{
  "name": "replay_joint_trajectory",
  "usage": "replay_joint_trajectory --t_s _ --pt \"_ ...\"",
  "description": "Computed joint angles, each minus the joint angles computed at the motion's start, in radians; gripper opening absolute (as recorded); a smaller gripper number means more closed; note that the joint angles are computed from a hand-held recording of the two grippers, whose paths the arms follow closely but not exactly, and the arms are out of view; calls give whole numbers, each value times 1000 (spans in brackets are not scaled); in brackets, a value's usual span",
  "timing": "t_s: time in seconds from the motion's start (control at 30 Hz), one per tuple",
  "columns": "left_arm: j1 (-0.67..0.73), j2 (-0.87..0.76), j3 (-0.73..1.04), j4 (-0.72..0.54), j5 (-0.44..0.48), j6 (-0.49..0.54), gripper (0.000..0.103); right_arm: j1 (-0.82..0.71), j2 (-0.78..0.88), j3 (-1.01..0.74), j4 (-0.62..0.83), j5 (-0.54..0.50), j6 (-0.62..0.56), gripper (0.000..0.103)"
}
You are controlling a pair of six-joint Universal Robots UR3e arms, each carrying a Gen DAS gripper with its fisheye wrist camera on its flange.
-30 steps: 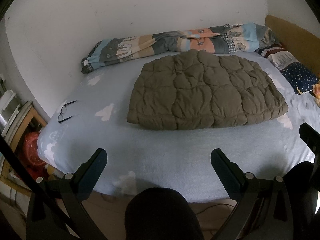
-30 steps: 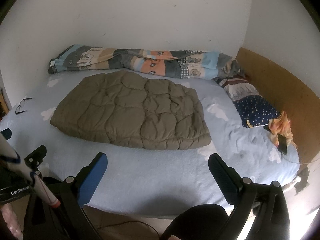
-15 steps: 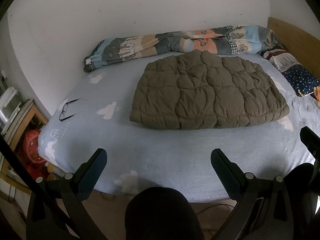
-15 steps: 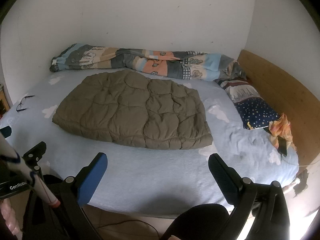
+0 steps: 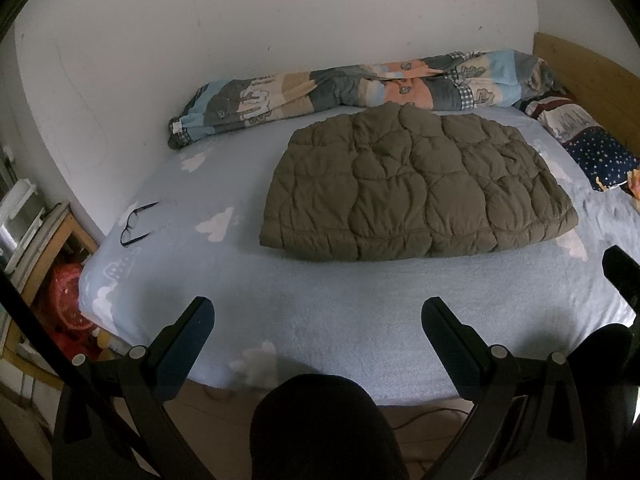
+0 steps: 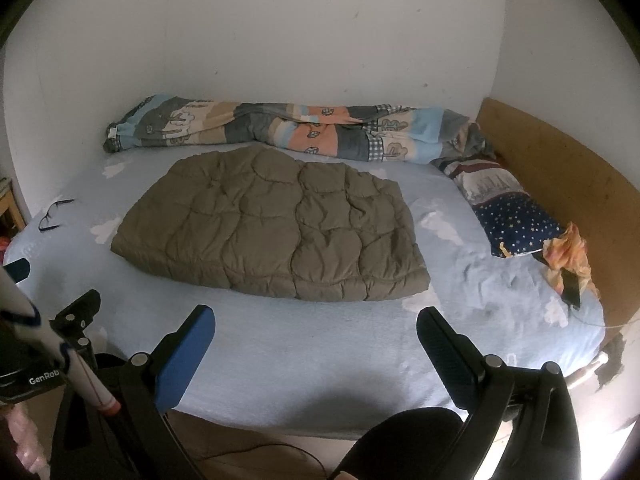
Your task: Fold large clothes
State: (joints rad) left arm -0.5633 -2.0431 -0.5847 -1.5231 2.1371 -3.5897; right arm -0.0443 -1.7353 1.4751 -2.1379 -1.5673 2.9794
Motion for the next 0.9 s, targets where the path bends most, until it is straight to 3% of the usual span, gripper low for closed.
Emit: replay_joint_trajectory --t_s 0.4,0.77,0.9 --pt "-20 -3 17 3 23 6 103 77 24 -19 -47 -55 80 102" --pt "-36 3 15 12 41 11 103 71 19 -15 -47 -49 78 102" --pt "-32 71 -88 86 15 21 103 66 16 -11 -48 -40 75 102"
